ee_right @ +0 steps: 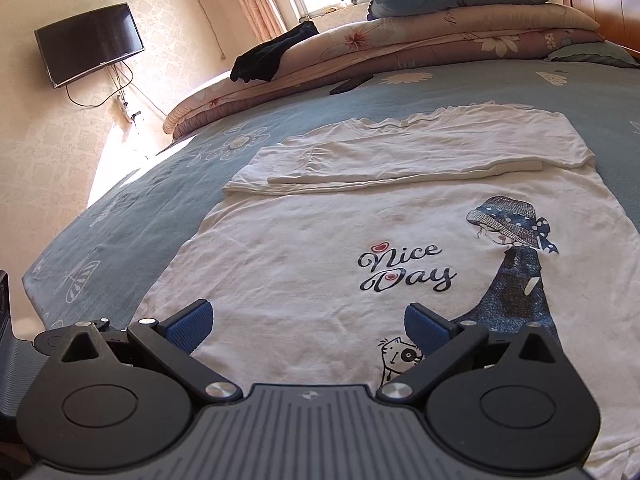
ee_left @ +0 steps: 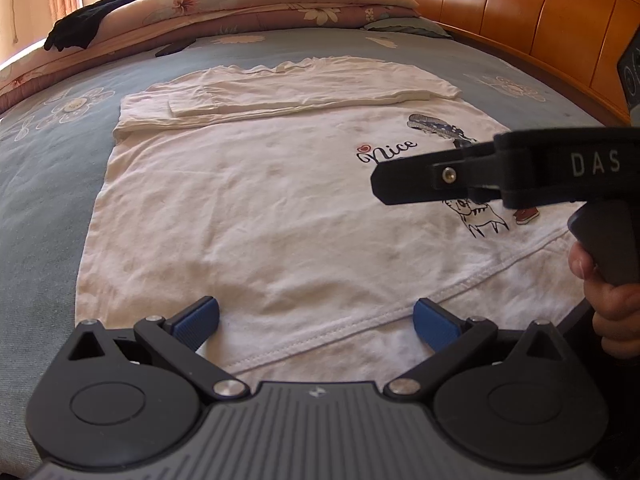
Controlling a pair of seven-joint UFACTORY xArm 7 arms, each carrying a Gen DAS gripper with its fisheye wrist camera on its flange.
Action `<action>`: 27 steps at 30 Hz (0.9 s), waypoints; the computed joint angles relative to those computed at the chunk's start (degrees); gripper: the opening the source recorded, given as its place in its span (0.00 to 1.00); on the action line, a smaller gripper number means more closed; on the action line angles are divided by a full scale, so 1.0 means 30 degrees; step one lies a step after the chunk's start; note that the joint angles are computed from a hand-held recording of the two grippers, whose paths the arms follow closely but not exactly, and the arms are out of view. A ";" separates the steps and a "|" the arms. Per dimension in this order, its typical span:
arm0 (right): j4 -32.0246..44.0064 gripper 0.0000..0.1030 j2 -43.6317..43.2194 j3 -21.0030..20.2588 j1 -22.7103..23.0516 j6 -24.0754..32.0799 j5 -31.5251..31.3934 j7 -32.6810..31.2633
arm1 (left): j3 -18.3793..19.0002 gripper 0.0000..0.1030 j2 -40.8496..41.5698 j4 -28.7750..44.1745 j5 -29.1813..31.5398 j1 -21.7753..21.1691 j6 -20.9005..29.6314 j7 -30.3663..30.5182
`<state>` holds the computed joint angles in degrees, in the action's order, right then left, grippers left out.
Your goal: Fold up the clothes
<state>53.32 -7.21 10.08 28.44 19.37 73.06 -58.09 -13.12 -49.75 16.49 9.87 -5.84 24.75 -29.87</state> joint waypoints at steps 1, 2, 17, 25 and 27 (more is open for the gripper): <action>0.0090 1.00 0.0103 0.0043 0.0019 0.0137 -0.0166 0.0175 | 0.0001 1.00 -0.0012 -0.0009 0.0019 -0.0013 -0.0001 0.0019; 0.0149 1.00 0.0184 0.0062 0.0019 0.0315 -0.0292 0.0363 | -0.0009 1.00 -0.0033 -0.0044 0.0046 -0.0017 -0.0044 0.0030; -0.1909 1.00 -0.1651 -0.0242 -0.0041 -0.1095 -0.0270 0.1747 | 0.0079 1.00 0.0258 0.0356 -0.0045 -0.0215 0.0263 0.0140; -0.3185 1.00 -0.2367 -0.1559 0.0822 -0.4963 -0.0740 0.2140 | -0.0190 1.00 0.1030 0.1128 -0.0171 -0.0473 0.0356 0.0130; -0.3496 1.00 -0.2494 -0.2052 0.0956 -0.5059 -0.0910 0.2498 | -0.0233 1.00 0.1273 0.1273 -0.0139 -0.0534 0.0543 0.0097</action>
<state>42.83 -14.69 3.93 31.31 4.20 70.33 -50.60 -13.82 -45.93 20.31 9.45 -7.44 26.38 -29.57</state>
